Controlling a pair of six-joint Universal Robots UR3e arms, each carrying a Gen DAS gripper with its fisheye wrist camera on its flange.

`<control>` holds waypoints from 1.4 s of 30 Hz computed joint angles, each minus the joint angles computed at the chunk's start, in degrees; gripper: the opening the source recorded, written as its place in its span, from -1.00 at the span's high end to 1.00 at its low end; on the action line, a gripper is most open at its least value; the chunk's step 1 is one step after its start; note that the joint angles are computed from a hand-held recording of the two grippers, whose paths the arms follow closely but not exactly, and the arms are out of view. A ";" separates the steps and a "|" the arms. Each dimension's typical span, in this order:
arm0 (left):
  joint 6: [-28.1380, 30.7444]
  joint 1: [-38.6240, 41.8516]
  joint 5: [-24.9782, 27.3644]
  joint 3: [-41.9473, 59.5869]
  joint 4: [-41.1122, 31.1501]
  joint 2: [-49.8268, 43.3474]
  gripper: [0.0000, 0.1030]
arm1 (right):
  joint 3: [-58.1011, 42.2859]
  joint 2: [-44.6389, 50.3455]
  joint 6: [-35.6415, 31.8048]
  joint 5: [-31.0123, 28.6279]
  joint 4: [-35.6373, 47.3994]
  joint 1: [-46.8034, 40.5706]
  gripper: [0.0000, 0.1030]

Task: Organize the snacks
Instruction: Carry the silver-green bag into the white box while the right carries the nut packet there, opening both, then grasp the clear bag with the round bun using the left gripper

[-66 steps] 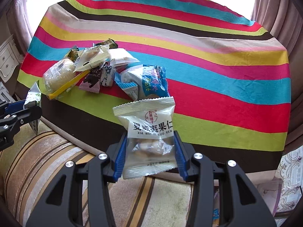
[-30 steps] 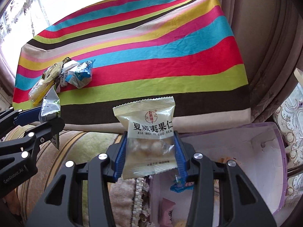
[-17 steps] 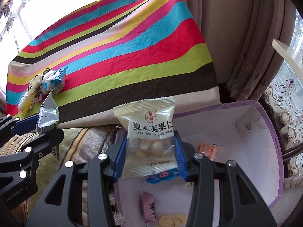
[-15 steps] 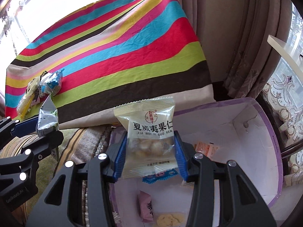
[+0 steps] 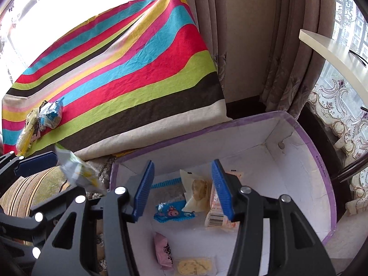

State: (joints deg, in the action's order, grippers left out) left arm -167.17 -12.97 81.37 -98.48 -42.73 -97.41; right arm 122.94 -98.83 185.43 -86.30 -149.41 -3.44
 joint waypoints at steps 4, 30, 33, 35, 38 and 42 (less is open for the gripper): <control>-0.89 0.47 0.67 -0.28 0.42 0.14 -0.61 | -0.65 0.45 0.65 -0.28 0.10 0.52 -0.27; -2.23 44.36 -8.23 -18.35 -5.32 20.79 -0.70 | -26.85 20.37 7.65 -8.09 5.00 21.95 -0.50; -2.51 50.25 -10.55 -19.37 -6.50 21.65 -0.68 | -32.03 24.21 7.17 -9.17 6.69 24.57 -0.50; -3.58 53.23 -10.88 -19.90 -5.93 21.77 -0.67 | -35.74 26.73 6.97 -9.39 8.07 25.92 -0.50; -4.73 57.12 -12.47 -19.55 -5.98 20.92 -0.67 | -40.78 30.13 6.40 -9.56 9.50 27.61 -0.50; -5.70 59.95 -15.39 -18.12 -6.41 18.01 -0.67 | -49.29 35.80 5.61 -10.37 12.40 29.62 -0.50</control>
